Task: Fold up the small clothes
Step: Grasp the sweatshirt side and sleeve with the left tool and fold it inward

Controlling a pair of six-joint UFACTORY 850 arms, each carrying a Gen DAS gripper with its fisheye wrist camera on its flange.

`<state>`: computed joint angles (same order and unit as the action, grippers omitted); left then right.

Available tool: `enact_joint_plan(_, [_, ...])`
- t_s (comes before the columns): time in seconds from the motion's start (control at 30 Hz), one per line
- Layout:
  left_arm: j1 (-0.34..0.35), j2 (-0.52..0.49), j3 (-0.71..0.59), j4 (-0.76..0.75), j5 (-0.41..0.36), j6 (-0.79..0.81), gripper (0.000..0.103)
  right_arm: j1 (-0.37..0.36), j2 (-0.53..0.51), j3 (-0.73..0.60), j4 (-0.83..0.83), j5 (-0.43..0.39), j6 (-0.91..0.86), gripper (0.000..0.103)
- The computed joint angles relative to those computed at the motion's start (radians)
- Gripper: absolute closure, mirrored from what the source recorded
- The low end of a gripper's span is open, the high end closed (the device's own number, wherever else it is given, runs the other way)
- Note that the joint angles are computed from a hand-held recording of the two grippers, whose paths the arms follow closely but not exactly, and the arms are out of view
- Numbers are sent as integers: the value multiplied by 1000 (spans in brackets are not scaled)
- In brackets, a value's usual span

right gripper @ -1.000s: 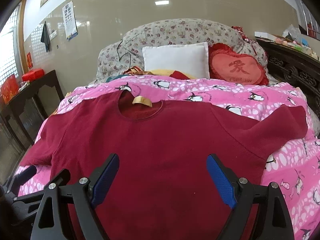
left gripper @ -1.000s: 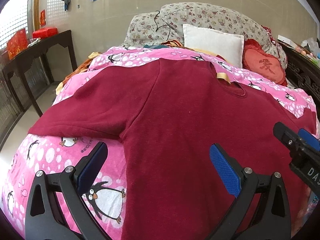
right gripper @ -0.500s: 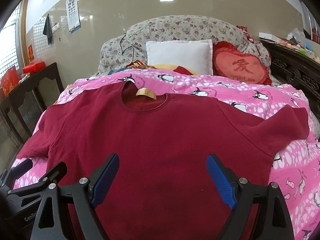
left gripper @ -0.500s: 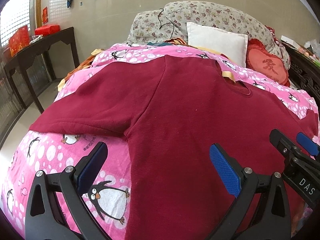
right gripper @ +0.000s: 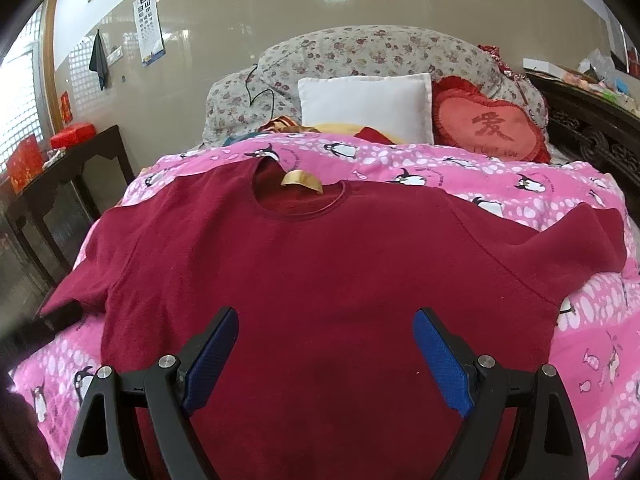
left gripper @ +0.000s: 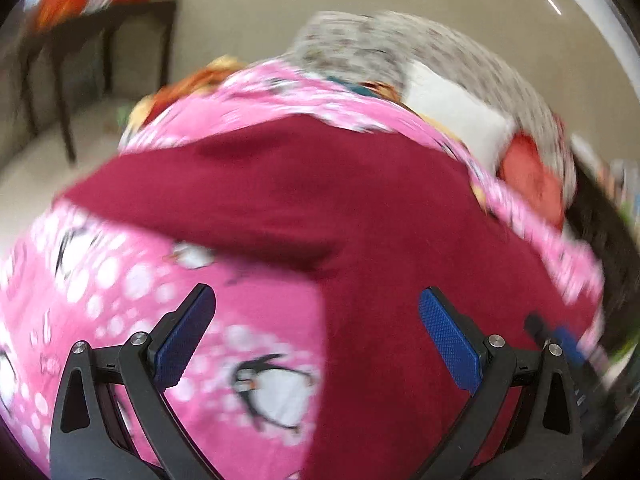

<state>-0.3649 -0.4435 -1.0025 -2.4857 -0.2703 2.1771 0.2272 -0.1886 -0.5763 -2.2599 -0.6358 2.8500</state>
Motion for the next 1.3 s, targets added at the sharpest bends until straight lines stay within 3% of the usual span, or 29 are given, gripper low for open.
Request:
enact_joint_plan(0.1, [99,-1,24,63,-78,-243,1,-6,-1,1,-24,8,31,15])
enact_joint_plan(0.27, [175,-57,-37,155,-43,-411,1,-20,-3,4,-75,21,87,15])
enact_joint_plan(0.43, [228,-176,-183,501,-14,-840,2,-29,-20,-8,-99,47,97,15])
enact_joint_plan(0.6, [232,-225,-259,414,1,-793,5,-33,-38,-22,-112,70,100,15])
enact_joint_plan(0.63, [232,-236,-273,427,-14,-789,15,-34,-37,-20,-121,72,108,15])
enact_joint_plan(0.7, [238,-251,-293,530,-52,-869,80,-36,-27,-12,-140,72,129,15])
enact_joint_plan(0.77, [242,-234,-273,508,-125,-825,86,-39,-7,4,-157,58,154,15])
enact_joint_plan(0.87, [201,-125,-186,274,-140,-531,86,-42,20,23,-142,30,159,15])
enact_joint_plan(0.93, [166,-61,-137,202,-199,-409,86,-48,40,39,-142,17,177,15])
enact_joint_plan(0.97, [138,-21,-110,205,-252,-375,86,-52,52,49,-138,7,185,15])
enact_joint_plan(1.1, [33,23,-95,268,-323,-326,86,-73,93,82,-105,-27,203,15])
enact_joint_plan(1.27, [-112,-51,-139,462,-378,-368,85,-97,135,117,-9,-85,181,15])
enact_joint_plan(1.3, [-128,-78,-157,494,-375,-378,76,-105,138,120,2,-87,182,15])
